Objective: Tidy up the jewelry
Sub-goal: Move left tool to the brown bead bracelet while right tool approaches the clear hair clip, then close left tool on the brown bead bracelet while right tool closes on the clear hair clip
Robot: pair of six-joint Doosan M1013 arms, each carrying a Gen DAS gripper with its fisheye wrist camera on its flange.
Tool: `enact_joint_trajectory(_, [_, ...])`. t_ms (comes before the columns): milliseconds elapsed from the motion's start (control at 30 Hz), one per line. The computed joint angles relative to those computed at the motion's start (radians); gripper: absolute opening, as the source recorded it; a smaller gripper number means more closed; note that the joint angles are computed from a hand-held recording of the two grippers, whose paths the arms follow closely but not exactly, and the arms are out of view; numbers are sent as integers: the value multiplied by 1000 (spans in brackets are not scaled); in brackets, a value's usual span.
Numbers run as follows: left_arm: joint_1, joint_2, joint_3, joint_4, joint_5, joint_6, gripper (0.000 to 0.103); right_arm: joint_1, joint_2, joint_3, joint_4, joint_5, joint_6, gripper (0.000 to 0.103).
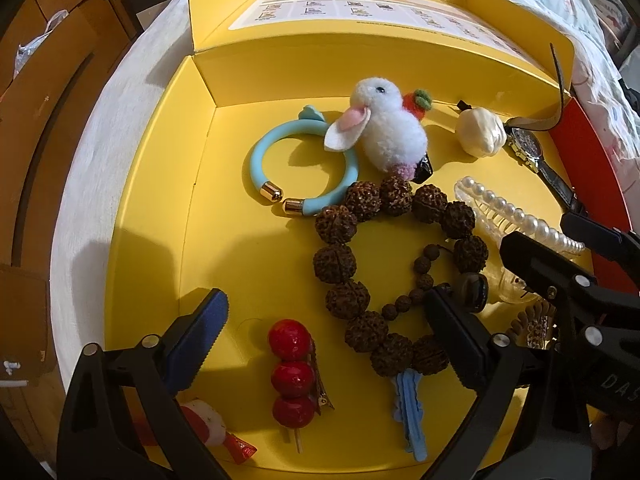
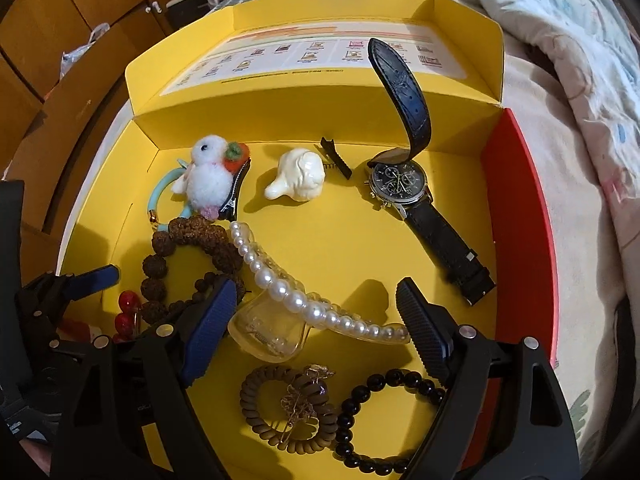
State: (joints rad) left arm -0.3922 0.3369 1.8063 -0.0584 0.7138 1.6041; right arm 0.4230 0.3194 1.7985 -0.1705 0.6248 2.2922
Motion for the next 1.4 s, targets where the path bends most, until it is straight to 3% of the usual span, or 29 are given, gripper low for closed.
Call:
enact_joint_trajectory(100, [8, -3, 0, -27, 5, 16, 80, -11, -6, 11, 56, -21, -24, 81])
enact_joint_trajectory(167, [10, -6, 1, -35, 1, 28, 70, -29, -14, 25, 166, -56, -113, 57])
enact_joint_trajectory(200, [11, -7, 1, -36, 1, 27, 67, -36, -17, 27, 216, -64, -149, 51])
enact_joint_trajectory(267, [13, -11, 3, -39, -8, 30, 53, -32, -17, 25, 200, -60, -140, 49])
enact_joint_trajectory(500, [32, -12, -7, -79, 7, 46, 30, -30, -25, 32, 179, -65, -109, 48])
enact_joint_trajectory(567, [42, -8, -14, -112, 19, 66, 28, -33, -30, 36, 169, -68, -94, 47])
enact_joint_trajectory(633, [50, -9, -18, -139, 25, 84, 25, -38, -40, 45, 183, -89, -97, 40])
enact_joint_trajectory(833, [63, -30, -15, -192, 7, 123, 24, -48, -71, 66, 195, -130, -96, 38])
enact_joint_trajectory(867, [64, -34, -15, -197, 2, 129, 21, -50, -77, 71, 195, -142, -91, 38])
enact_joint_trajectory(1200, [78, -94, 8, -295, -38, 223, 21, -49, -132, 93, 176, -202, -68, 36])
enact_joint_trajectory(1400, [81, -128, 21, -363, -56, 291, 21, -48, -166, 102, 167, -224, -61, 29])
